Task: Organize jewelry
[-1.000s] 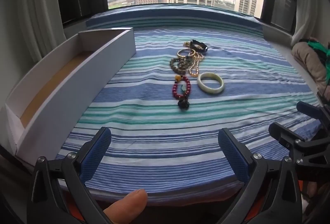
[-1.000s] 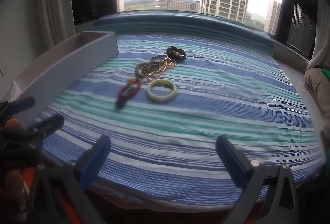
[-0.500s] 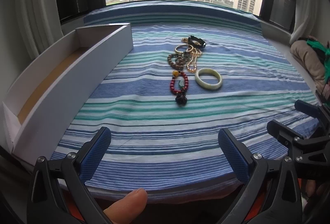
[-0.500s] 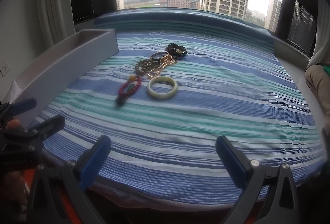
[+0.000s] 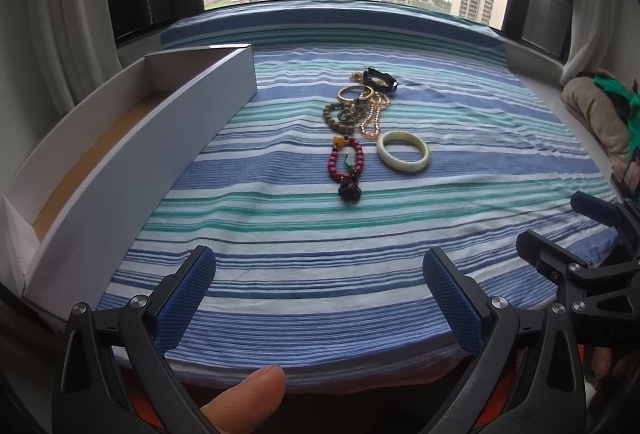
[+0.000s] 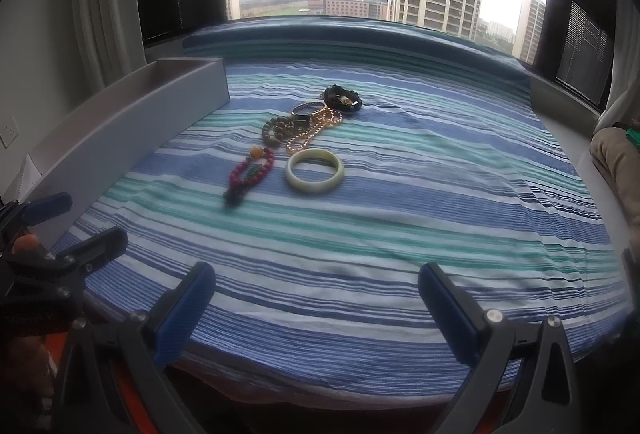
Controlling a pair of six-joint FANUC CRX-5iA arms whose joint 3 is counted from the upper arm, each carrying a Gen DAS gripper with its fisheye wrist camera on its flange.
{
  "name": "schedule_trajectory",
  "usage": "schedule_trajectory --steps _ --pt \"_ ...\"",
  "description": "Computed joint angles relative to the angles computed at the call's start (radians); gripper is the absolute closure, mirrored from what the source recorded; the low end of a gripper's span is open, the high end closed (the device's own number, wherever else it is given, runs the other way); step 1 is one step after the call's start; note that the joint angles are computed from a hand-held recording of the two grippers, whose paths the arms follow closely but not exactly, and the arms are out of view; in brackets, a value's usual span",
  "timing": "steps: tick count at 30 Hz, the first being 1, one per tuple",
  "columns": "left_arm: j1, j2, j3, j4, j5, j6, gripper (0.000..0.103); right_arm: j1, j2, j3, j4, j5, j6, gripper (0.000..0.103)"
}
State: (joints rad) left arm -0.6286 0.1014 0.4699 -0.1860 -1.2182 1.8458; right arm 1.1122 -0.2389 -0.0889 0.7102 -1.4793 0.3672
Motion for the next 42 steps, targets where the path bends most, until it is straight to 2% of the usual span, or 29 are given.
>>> schedule_trajectory --steps 25,34,42 --pt "-0.005 0.0 -0.001 -0.011 -0.009 0.001 0.0 0.002 -0.001 -0.003 -0.008 -0.002 0.001 0.0" --pt "-0.008 -0.015 -0.009 -0.024 0.025 0.006 0.0 0.001 0.003 0.002 -0.004 0.0 0.007 0.0" --pt "-0.012 -0.012 -0.003 -0.03 0.019 -0.006 0.0 0.002 0.001 0.0 -0.005 0.0 0.004 0.0"
